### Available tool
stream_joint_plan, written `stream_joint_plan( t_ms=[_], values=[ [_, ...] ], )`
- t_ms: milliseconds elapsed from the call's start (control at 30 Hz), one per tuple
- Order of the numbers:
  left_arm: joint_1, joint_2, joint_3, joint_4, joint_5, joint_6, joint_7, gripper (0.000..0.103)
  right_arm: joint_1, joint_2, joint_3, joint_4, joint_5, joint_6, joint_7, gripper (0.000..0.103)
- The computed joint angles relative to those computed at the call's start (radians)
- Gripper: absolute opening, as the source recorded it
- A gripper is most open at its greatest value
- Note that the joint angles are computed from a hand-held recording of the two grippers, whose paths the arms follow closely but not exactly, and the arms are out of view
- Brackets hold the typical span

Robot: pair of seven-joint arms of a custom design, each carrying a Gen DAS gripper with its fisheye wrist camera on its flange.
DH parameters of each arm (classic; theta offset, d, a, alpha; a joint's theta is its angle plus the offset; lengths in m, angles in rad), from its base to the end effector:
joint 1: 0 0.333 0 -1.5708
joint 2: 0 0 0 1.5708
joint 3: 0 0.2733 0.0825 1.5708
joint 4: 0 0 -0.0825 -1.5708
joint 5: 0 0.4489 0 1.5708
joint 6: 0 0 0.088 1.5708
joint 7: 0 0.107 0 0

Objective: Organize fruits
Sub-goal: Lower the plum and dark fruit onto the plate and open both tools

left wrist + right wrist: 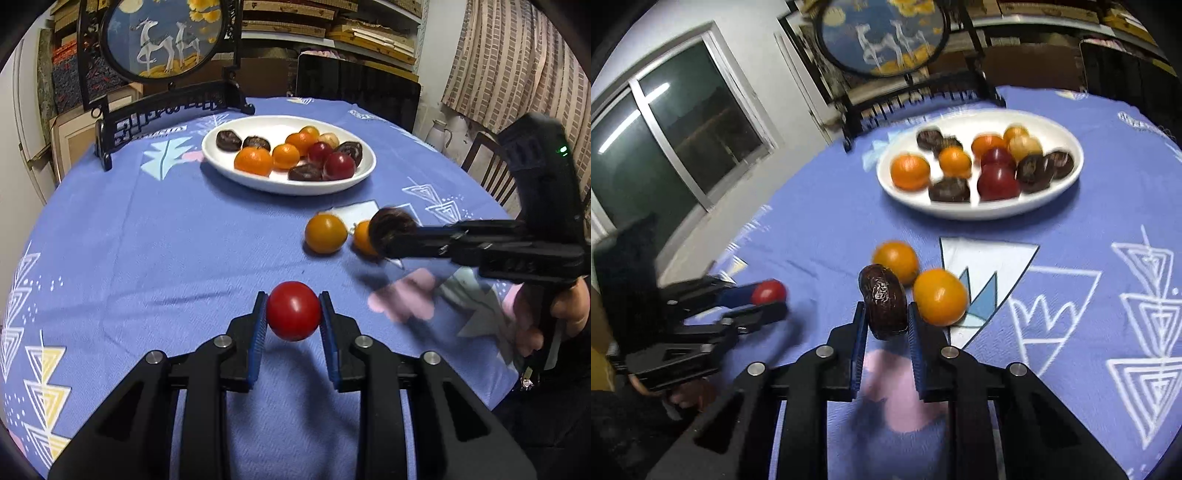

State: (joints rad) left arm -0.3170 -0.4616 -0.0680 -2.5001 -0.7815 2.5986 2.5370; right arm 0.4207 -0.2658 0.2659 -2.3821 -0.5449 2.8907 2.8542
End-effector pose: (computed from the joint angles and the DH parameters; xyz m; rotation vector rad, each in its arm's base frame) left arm 0.4863 -0.1812 0.4365 -1.0463 2.5325 -1.0518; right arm 0.4198 0.3853 0.4264 -1.5682 1.7340 -0.3016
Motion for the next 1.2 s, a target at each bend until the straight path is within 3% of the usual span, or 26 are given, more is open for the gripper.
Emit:
stream_joint_plan(
  t_ms=[200, 300, 500, 600, 733, 800, 900, 1000, 1200],
  values=[
    [-0.015, 0.101, -0.018, 0.13, -0.007, 0.007, 0.02, 0.027, -0.042, -0.108, -0.023, -0.034, -0.009, -0.005, -0.011, 0.022],
    [0.001, 0.22, -0.043, 0.27, 0.006, -0.001, -0.022, 0.027, -0.062, -0.103, -0.051, -0.012, 0.018, 0.003, -0.07, 0.022],
    [0.044, 0.455, -0.112, 0.543, 0.056, 0.005, -0.122, 0.027, -0.095, 0.038, -0.108, 0.11, 0.091, 0.027, -0.2, 0.022],
    [0.059, 0.587, -0.145, 0.68, 0.156, 0.02, -0.218, 0.027, -0.103, 0.129, -0.133, 0.181, 0.132, 0.03, -0.25, 0.022],
    [0.066, 0.706, -0.162, 0.787, 0.288, 0.049, -0.376, 0.038, -0.102, 0.213, -0.153, 0.25, 0.175, 0.014, -0.312, 0.025],
    [0.084, 0.708, -0.177, 0.785, 0.291, 0.052, -0.387, 0.04, -0.104, 0.224, -0.155, 0.257, 0.147, 0.017, -0.286, 0.028],
    [0.113, 0.659, -0.198, 0.725, 0.246, 0.085, -0.355, 0.056, -0.116, 0.191, -0.146, 0.231, 0.026, 0.012, -0.167, 0.043],
    [0.134, 0.561, -0.212, 0.62, 0.138, 0.102, -0.24, 0.066, -0.119, 0.141, -0.133, 0.192, -0.021, 0.004, -0.111, 0.044],
    [0.096, 0.372, -0.164, 0.393, 0.096, 0.079, -0.105, 0.068, -0.128, -0.025, -0.069, 0.033, -0.075, 0.01, -0.001, 0.052]
  ],
)
